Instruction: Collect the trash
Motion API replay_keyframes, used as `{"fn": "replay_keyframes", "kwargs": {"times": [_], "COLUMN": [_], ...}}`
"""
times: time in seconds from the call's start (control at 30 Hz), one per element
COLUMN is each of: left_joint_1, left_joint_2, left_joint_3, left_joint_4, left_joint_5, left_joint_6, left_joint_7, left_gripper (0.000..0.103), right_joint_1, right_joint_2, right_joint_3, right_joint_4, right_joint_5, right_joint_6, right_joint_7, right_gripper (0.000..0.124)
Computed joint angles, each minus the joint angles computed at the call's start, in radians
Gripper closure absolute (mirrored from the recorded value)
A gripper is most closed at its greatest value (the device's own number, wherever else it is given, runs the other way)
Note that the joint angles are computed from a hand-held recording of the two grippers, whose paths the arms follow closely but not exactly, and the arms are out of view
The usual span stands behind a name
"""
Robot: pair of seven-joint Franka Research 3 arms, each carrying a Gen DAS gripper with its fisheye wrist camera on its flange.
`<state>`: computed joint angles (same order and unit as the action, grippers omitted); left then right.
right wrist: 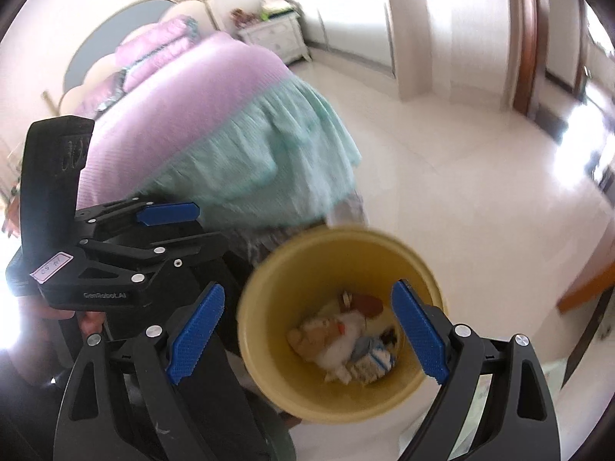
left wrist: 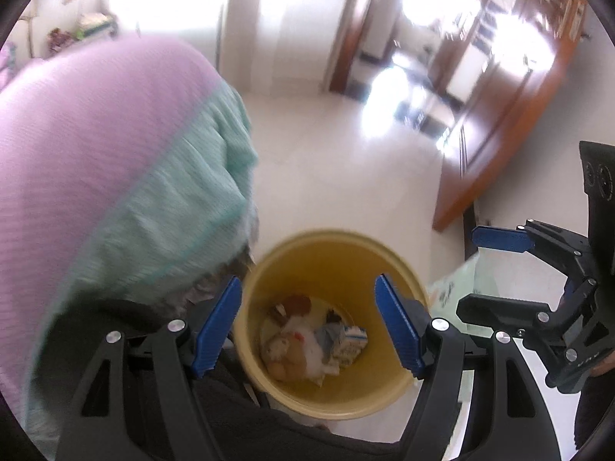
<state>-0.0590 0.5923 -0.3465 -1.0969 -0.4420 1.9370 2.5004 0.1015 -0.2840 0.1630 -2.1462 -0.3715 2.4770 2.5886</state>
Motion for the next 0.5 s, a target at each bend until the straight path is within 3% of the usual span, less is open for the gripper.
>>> {"fn": "replay_keyframes", "kwargs": {"times": [0.13, 0.33, 0.5], "left_joint_1": [0.058, 0.124, 0.166], "left_joint_2": [-0.053, -0.105, -0.116], "left_joint_3": [-0.011, 0.002, 0.022], "left_joint_4": [-0.038, -0.063, -0.047], "left_joint_5": [-0.093, -0.209, -0.243], "left_joint_6": [0.091, 0.236, 0.337], "left_joint_7": [0.021, 0.032, 0.009], "left_gripper": [0.021, 0.015, 0.015], "right_joint_1": [-0.004, 0.051, 0.125], "right_joint_2": [0.057, 0.193, 0.334], "right_joint_3": [0.030, 0.015, -0.031], "right_joint_4": [0.116, 0.304, 0.486], "right_joint_5": [-0.117, -0.272, -0.257], "right_joint_6": [0.006, 0.080, 0.129], "right_joint_7": [0.007, 0.003, -0.131], "right_gripper": [0.037, 0.034, 0.033]}}
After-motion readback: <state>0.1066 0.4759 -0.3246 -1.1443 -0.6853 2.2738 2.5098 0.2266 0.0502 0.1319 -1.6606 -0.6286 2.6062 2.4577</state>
